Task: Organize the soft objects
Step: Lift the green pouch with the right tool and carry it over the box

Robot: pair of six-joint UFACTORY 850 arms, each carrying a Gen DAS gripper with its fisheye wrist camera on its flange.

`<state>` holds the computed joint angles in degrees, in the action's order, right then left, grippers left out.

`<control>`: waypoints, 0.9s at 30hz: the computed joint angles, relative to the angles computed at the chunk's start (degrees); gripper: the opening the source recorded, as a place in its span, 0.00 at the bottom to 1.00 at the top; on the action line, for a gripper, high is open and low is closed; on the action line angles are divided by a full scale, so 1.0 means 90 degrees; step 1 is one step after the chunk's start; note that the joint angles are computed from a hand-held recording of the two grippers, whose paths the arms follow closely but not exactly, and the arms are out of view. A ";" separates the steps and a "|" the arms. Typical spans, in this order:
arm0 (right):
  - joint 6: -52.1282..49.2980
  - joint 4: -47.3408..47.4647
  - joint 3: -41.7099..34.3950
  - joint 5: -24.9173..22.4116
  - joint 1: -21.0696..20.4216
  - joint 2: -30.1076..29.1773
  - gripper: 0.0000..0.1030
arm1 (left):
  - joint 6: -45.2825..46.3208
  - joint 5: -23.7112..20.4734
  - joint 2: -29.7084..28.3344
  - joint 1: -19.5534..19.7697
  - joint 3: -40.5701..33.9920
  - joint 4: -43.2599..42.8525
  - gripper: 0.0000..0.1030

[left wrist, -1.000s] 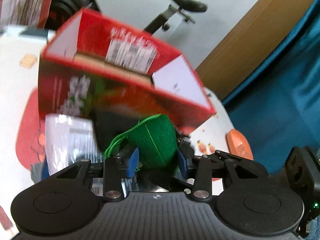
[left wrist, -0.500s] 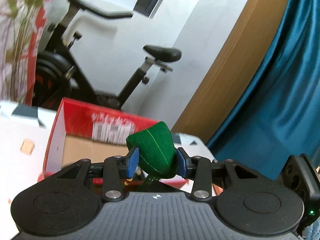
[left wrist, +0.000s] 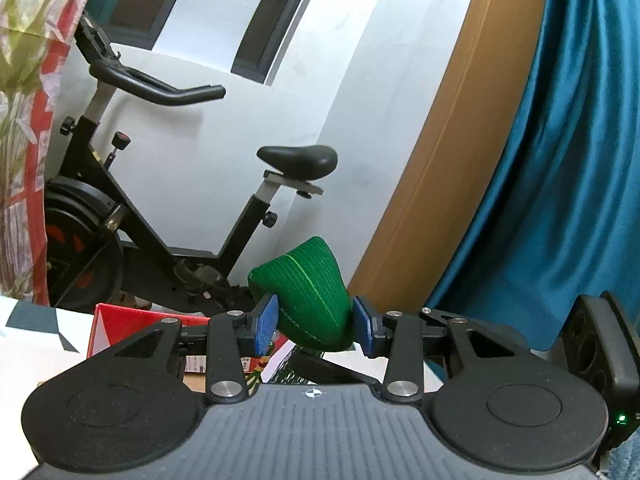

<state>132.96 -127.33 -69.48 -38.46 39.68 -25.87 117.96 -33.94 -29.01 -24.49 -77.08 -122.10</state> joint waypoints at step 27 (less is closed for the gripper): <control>0.0454 0.0988 -0.0578 0.0924 -0.0846 -0.1223 0.35 | -0.2542 0.1283 -0.2217 -0.0214 -0.2455 0.2685 0.42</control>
